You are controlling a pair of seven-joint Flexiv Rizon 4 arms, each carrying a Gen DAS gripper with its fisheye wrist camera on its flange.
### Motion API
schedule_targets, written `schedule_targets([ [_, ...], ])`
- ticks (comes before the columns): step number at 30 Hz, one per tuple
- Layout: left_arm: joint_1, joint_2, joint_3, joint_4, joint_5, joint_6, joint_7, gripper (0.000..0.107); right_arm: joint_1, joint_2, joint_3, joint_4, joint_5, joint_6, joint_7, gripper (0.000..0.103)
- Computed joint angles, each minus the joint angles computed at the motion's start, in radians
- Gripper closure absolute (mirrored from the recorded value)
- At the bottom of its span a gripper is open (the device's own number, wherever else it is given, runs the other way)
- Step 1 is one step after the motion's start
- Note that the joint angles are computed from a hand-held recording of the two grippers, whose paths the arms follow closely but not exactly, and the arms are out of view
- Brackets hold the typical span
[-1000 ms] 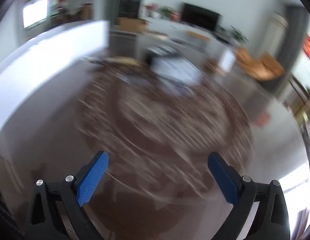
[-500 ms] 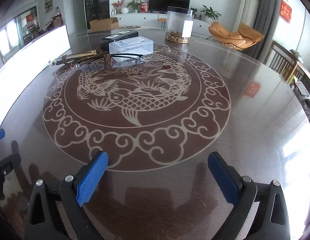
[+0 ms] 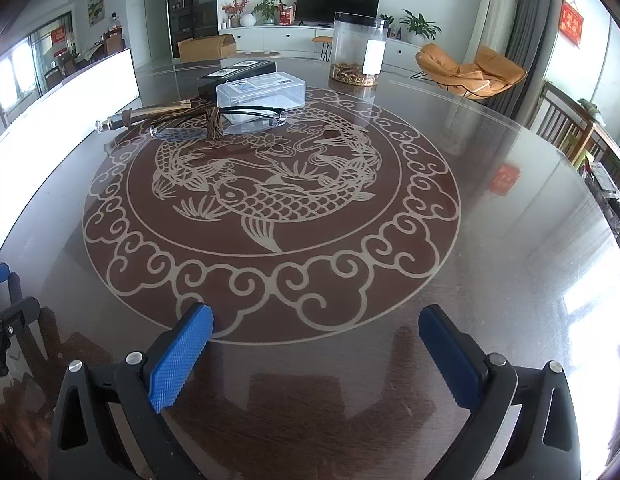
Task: Organize objects
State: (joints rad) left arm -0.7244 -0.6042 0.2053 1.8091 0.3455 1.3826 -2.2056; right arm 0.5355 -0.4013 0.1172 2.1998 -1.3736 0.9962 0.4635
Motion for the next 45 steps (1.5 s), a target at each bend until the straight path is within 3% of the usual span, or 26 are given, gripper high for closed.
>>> schedule_targets([
  [6,0.054,-0.012,-0.053,-0.039,-0.036,-0.054,0.061,0.004,-0.001,0.001,0.000,0.001,-0.002,0.000,0.001,0.000],
  [19,0.058,-0.049,-0.027,-0.071,-0.056,-0.008,0.079,0.004,-0.002,0.001,0.001,0.002,-0.003,0.000,0.002,0.000],
  [24,0.119,-0.050,-0.087,-0.054,-0.087,0.026,0.190,0.004,-0.006,0.000,0.000,0.003,-0.004,0.010,0.007,0.000],
  [27,0.107,-0.053,-0.075,-0.049,-0.112,0.036,0.205,0.004,-0.041,-0.003,-0.015,0.012,-0.055,0.095,0.066,0.000],
  [31,0.089,-0.056,-0.054,-0.044,-0.133,0.046,0.210,0.004,-0.046,-0.027,-0.008,-0.029,0.049,0.085,-0.010,0.000],
  [33,0.084,-0.057,-0.049,-0.042,-0.142,0.048,0.216,0.004,-0.055,-0.055,-0.017,-0.076,0.122,0.133,-0.064,0.000],
  [36,0.073,-0.057,-0.038,-0.042,-0.150,0.048,0.216,0.004,-0.071,-0.101,-0.112,-0.166,-0.004,0.332,0.139,0.000],
  [38,0.070,-0.058,-0.035,-0.041,-0.154,0.049,0.218,0.004,-0.078,-0.141,-0.118,-0.232,0.053,0.362,0.152,0.000],
  [41,0.068,-0.057,-0.033,-0.039,-0.159,0.050,0.221,0.004,-0.084,-0.226,-0.074,-0.366,0.286,0.328,0.026,0.000],
  [45,0.063,-0.056,-0.028,-0.037,-0.162,0.051,0.220,0.004,-0.088,-0.350,0.046,-0.590,0.554,0.078,-0.282,0.000],
])
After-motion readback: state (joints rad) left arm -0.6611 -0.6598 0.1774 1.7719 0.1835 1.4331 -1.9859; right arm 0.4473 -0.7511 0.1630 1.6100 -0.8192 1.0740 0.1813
